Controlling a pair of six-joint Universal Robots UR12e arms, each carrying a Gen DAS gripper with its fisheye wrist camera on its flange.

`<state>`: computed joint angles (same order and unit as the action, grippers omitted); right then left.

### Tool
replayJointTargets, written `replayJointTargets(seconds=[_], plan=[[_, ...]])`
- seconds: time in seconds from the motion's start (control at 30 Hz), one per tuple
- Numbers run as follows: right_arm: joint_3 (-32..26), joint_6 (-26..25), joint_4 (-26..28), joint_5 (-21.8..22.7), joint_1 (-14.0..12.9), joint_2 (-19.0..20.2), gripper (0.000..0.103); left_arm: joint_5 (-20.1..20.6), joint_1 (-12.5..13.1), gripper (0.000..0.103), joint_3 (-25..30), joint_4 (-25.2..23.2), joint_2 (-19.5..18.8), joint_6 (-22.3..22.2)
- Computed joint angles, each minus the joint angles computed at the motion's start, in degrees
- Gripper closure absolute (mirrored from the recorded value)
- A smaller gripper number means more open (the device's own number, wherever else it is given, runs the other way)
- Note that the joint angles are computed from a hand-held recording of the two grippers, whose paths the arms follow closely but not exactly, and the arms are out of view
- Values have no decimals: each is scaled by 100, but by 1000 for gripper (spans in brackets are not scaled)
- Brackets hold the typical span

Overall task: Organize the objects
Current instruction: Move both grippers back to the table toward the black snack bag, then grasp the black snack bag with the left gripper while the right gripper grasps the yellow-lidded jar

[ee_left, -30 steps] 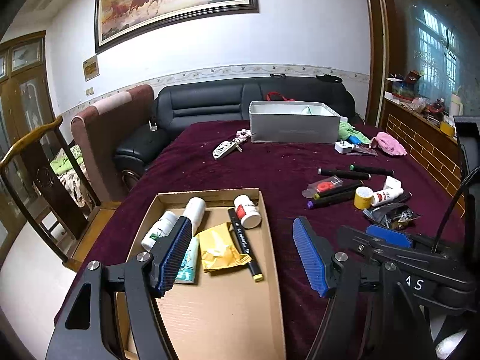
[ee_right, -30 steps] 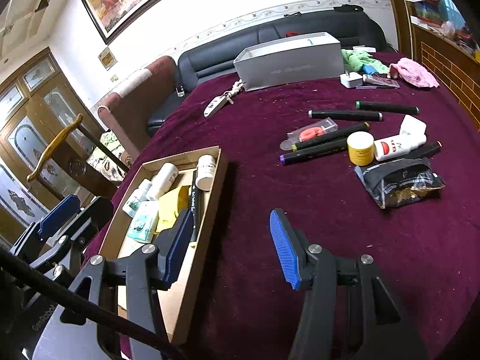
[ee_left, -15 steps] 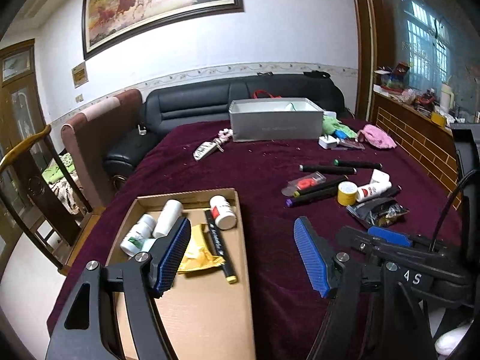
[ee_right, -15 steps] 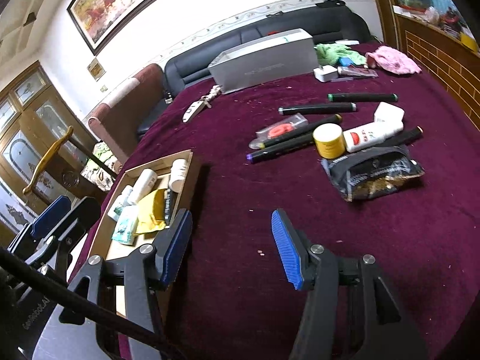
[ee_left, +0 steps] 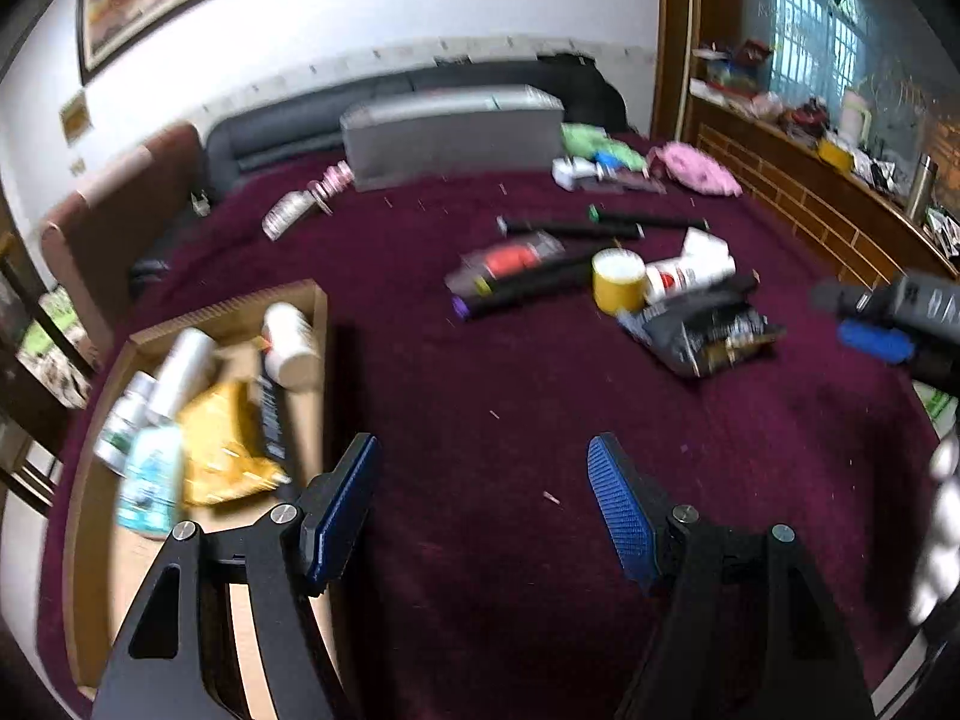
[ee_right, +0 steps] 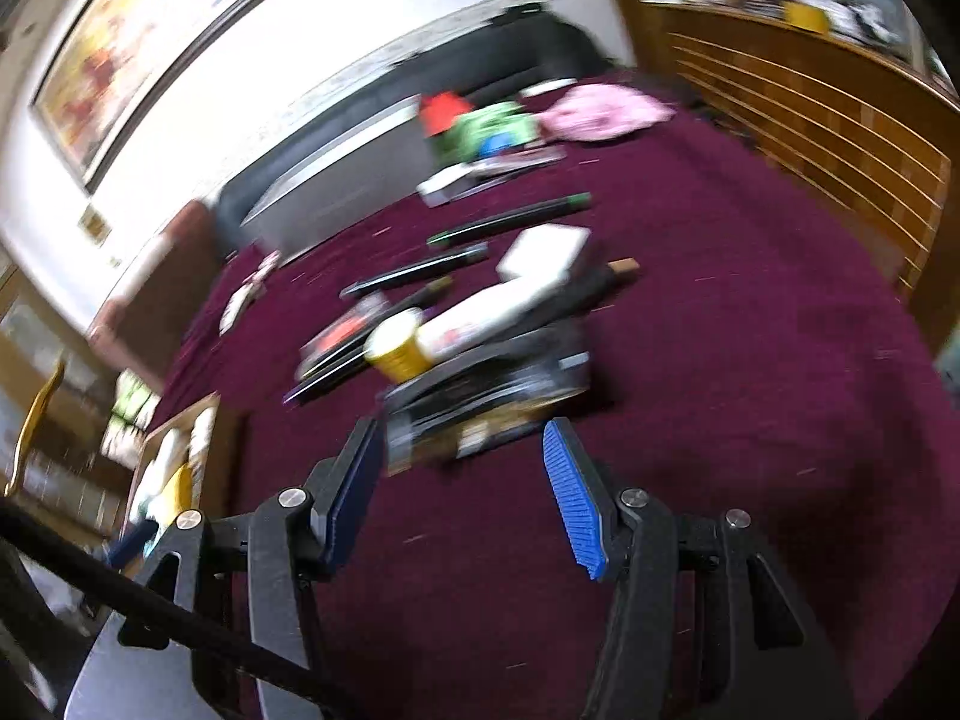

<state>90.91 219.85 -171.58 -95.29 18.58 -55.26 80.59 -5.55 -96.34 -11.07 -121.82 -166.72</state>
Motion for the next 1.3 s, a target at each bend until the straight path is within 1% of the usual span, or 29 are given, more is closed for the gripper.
replayJointTargets(seconds=[0.07,0.17,0.3,0.37,0.47,0.5,0.53,0.6,0.7,0.77,0.9,1.0,1.03,1.1,1.13,1.2,1.23,1.3], plan=[[64,136,45,-19,-86,-47,49,-32,-33,38,76,-268,-68,17],[40,186,215,-70,-167,-49,49,-62,-52,38,91,-411,-107,84],[-88,130,367,109,-220,38,49,-116,-54,38,142,-581,-161,92],[-198,128,389,114,-231,128,49,-196,-40,38,166,-629,-194,76],[-437,99,478,-28,-245,300,49,-296,-23,38,222,-754,-260,9],[-538,85,519,-74,-252,366,49,-293,-25,38,248,-828,-285,-1],[-651,70,593,-111,-264,436,49,-248,-38,37,225,-680,-298,15],[-839,53,775,-61,-299,546,49,-206,-60,35,250,-723,-305,53],[-1034,44,979,339,-381,671,49,-236,-65,30,262,-758,-311,98],[-1067,-116,1084,876,-436,698,49,-275,-66,27,278,-795,-315,117],[-983,-658,1274,1470,-414,613,49,-208,-94,23,301,-833,-328,198],[-845,-1265,1524,2174,-394,483,49,-243,-90,19,300,-858,-329,225],[-808,-1508,1625,2150,-349,422,49,-266,-85,17,302,-870,-329,233],[-745,-1673,1604,1706,-256,332,49,-272,-88,15,315,-902,-334,261],[-703,-1675,1542,1438,-218,286,49,-240,-99,13,322,-920,-337,291],[-633,-1602,1391,1070,-181,227,49,-177,-128,9,349,-967,-351,369],[-600,-1540,1295,955,-180,207,48,-133,-145,7,359,-986,-357,402],[-576,-1430,1192,921,-193,191,48,-90,-159,5,370,-1003,-362,409]])
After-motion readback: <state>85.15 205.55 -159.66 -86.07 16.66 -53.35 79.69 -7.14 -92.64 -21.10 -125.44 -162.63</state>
